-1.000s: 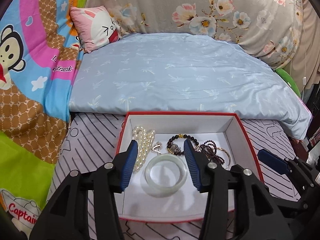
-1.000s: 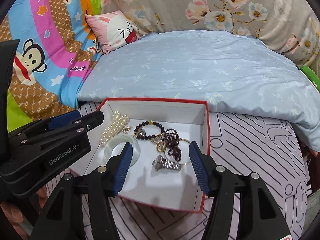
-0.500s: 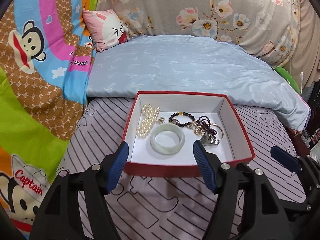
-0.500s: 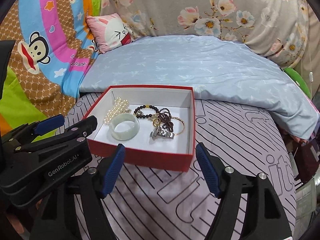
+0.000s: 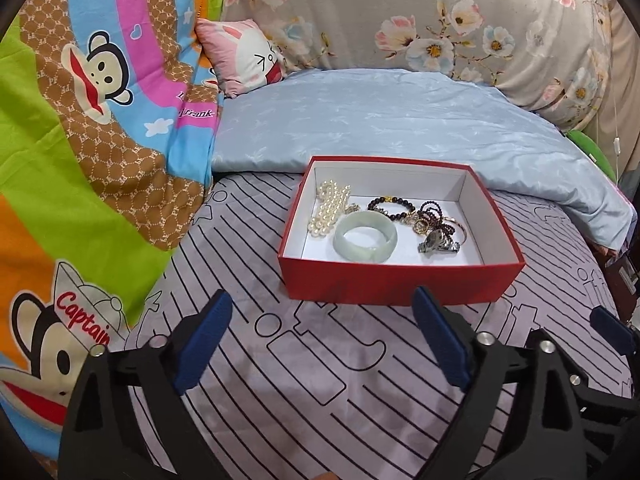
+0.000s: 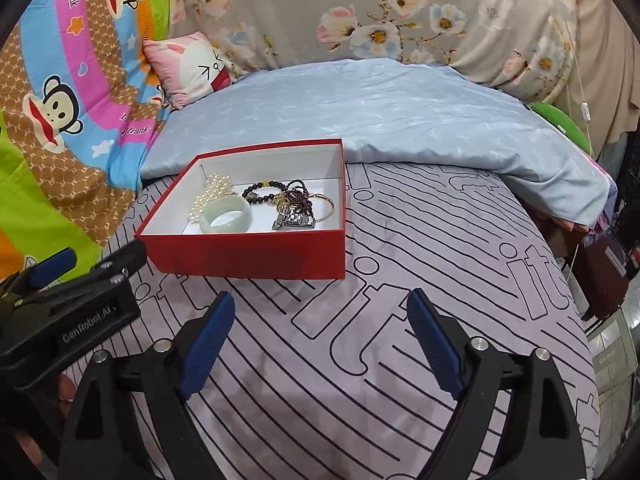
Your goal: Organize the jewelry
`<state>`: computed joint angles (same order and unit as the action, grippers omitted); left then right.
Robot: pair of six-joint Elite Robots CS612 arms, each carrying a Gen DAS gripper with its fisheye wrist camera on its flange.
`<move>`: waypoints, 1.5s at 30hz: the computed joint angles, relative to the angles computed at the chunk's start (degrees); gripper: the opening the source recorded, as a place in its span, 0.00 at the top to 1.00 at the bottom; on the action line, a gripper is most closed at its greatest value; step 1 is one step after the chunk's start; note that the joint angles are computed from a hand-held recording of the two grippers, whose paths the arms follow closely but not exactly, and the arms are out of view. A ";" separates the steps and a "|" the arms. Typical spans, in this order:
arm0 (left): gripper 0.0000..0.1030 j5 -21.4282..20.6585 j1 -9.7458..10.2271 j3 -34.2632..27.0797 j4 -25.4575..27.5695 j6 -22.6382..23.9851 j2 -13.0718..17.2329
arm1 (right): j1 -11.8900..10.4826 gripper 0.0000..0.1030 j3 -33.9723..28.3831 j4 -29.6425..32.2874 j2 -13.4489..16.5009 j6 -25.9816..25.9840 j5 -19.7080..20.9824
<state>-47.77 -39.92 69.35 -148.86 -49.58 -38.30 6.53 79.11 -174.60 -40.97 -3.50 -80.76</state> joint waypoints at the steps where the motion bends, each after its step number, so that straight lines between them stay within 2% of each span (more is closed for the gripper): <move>1: 0.11 -0.01 -0.07 0.17 0.07 -0.52 -0.02 | 0.00 0.16 0.12 -0.34 -0.01 -0.06 -0.21; 15: 0.08 -2.42 0.10 0.32 2.38 -3.16 0.56 | 0.46 0.15 -0.06 -1.20 0.81 -0.02 -2.73; 45: 0.08 -2.42 0.17 0.23 2.41 -2.96 0.68 | 0.29 0.15 -0.06 -1.04 0.66 0.47 -2.12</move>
<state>-50.19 -39.76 69.58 -146.45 -52.54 -37.62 6.82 79.05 -175.64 -40.31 -3.04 -82.88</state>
